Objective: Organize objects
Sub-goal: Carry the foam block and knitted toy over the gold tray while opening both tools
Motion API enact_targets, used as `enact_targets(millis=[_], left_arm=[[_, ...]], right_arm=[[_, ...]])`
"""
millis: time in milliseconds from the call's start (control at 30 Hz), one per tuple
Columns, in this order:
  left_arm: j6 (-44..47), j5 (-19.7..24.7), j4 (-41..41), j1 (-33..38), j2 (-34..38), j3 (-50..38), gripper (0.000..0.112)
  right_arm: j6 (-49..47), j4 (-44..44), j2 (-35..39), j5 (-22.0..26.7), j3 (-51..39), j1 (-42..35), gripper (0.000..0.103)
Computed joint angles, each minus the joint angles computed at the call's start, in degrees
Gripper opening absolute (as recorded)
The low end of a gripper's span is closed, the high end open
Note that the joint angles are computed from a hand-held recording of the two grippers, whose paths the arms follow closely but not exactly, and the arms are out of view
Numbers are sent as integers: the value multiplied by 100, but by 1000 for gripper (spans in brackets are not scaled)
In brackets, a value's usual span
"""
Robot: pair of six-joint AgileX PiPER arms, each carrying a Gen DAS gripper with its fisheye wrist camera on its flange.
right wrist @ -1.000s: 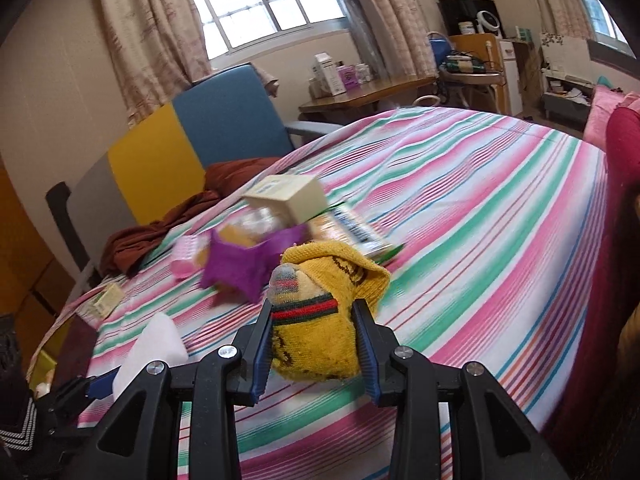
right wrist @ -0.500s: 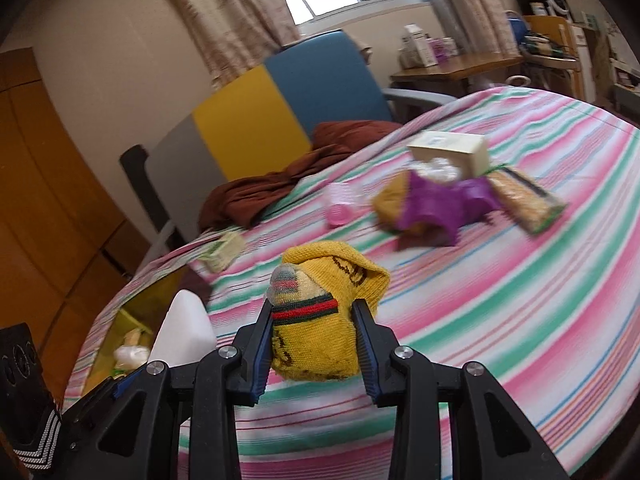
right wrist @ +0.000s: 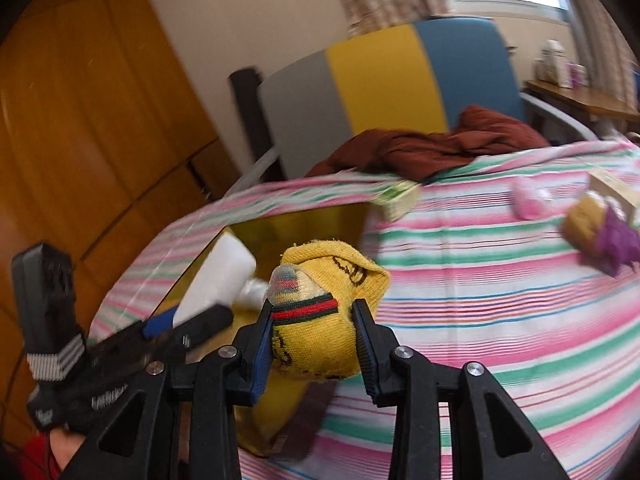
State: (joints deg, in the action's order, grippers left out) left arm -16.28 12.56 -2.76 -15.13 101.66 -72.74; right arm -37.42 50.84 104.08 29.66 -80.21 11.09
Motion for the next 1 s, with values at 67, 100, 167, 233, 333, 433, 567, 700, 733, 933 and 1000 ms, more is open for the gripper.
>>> enact_targets(millis=[67,100,167,233,333,433,567,700,733,933,1000], left_arm=[[53,-18,-94,235,-76,175,72],[22,-12,-91,348,-87,229,72],[-46,-5,-89,504,-100,308,72],[-75,4,-103,641,-114,389,72],[-110,193,-27,769,6,295,72],[-340,270,370,747,69,212,73],[-587,472,820,590,154,62,73],[-924,678,1169,494,293,-164,84],[-1100,825,1336,464,367,-309,89],[-2199,518,1612,578,62,-159,103],[-2545,220,1664,672,-167,98,103]], right_arm=[[380,-431,131,111,-222,219,36],[451,-520,188,162,-289,292,36],[562,-680,290,234,-390,423,36],[692,-898,363,281,-462,558,37],[912,-1262,455,444,-552,691,38],[1341,-1739,461,446,-554,827,43],[1317,-1739,357,338,-418,818,44],[1186,-1515,265,277,-326,723,44],[1160,-1453,237,267,-302,689,44],[952,-1111,87,229,-138,509,44],[964,-1084,31,162,-71,455,44]])
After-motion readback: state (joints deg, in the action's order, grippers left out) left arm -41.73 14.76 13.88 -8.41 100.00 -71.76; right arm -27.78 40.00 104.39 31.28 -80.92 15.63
